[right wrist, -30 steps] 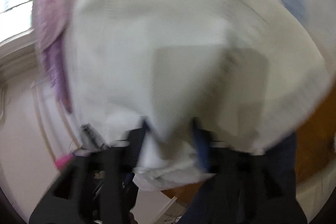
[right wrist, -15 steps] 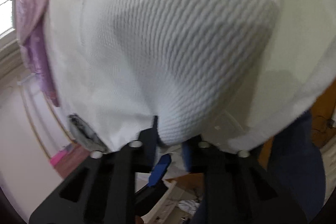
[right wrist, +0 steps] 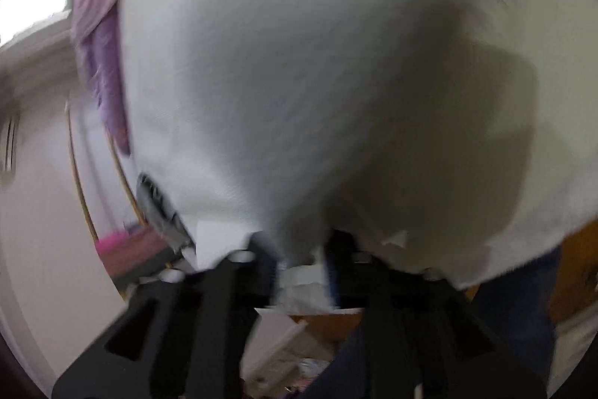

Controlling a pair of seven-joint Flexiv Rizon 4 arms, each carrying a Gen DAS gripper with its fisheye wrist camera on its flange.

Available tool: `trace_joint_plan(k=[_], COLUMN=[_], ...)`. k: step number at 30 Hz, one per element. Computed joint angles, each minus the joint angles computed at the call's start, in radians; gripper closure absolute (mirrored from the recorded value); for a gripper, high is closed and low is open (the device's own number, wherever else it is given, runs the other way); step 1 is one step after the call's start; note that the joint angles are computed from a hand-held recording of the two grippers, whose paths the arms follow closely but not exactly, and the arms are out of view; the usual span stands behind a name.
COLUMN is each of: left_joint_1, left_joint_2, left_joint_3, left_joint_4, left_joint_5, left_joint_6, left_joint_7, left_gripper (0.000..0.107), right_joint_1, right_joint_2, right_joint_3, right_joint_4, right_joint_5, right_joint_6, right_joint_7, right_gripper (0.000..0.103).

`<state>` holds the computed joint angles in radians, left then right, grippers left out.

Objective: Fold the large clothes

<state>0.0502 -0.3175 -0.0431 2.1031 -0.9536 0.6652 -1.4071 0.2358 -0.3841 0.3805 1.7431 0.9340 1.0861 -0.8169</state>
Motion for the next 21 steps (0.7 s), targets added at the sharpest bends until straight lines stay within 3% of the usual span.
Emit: trace_joint_plan(k=[1, 4, 5, 8, 10, 12, 13, 14, 16, 18, 21], left_joint_1=[0.0, 0.006, 0.011, 0.015, 0.019, 0.026, 0.034, 0.033, 0.034, 0.029, 0.007], left_joint_2=[0.004, 0.001, 0.01, -0.008, -0.035, -0.07, -0.062, -0.066, -0.032, -0.007, -0.011], left_joint_3=[0.004, 0.012, 0.014, 0.002, 0.005, -0.002, -0.002, -0.009, -0.051, -0.058, -0.001], left_joint_4=[0.005, -0.014, -0.014, -0.038, -0.073, -0.115, -0.095, -0.1, -0.058, -0.038, -0.019], left_joint_5=[-0.003, -0.007, -0.02, -0.058, -0.019, 0.065, 0.045, 0.038, -0.12, -0.165, -0.011], left_joint_6=[-0.002, 0.006, 0.009, 0.025, 0.022, -0.016, -0.017, -0.002, 0.087, 0.116, 0.097], left_joint_7=[-0.025, -0.107, -0.125, -0.151, -0.182, -0.202, -0.159, -0.135, 0.051, 0.168, 0.14], left_gripper=[0.073, 0.06, 0.051, 0.043, 0.042, 0.047, 0.074, 0.083, 0.095, 0.095, 0.095], right_joint_1=[-0.001, -0.01, -0.018, -0.026, -0.016, -0.01, -0.019, -0.031, -0.041, -0.049, -0.024], right_joint_2=[0.004, 0.012, 0.017, 0.058, 0.076, 0.085, 0.081, 0.078, 0.067, 0.082, 0.097], right_joint_3=[0.0, -0.011, -0.013, -0.026, -0.036, -0.047, -0.044, -0.04, -0.027, -0.03, -0.05], right_joint_4=[0.002, -0.006, -0.003, 0.031, 0.055, 0.07, 0.062, 0.048, 0.016, 0.021, 0.065], right_joint_5=[0.001, -0.006, 0.005, 0.027, 0.034, 0.025, 0.029, 0.032, 0.053, 0.014, -0.083], right_joint_6=[-0.003, -0.043, -0.048, -0.033, 0.01, 0.042, 0.042, 0.041, 0.077, 0.043, -0.054], right_joint_7=[0.006, 0.04, 0.047, 0.094, 0.123, 0.14, 0.098, 0.041, -0.077, -0.14, -0.094], right_gripper=[0.074, 0.067, 0.064, 0.063, 0.063, 0.065, 0.073, 0.09, 0.094, 0.094, 0.094])
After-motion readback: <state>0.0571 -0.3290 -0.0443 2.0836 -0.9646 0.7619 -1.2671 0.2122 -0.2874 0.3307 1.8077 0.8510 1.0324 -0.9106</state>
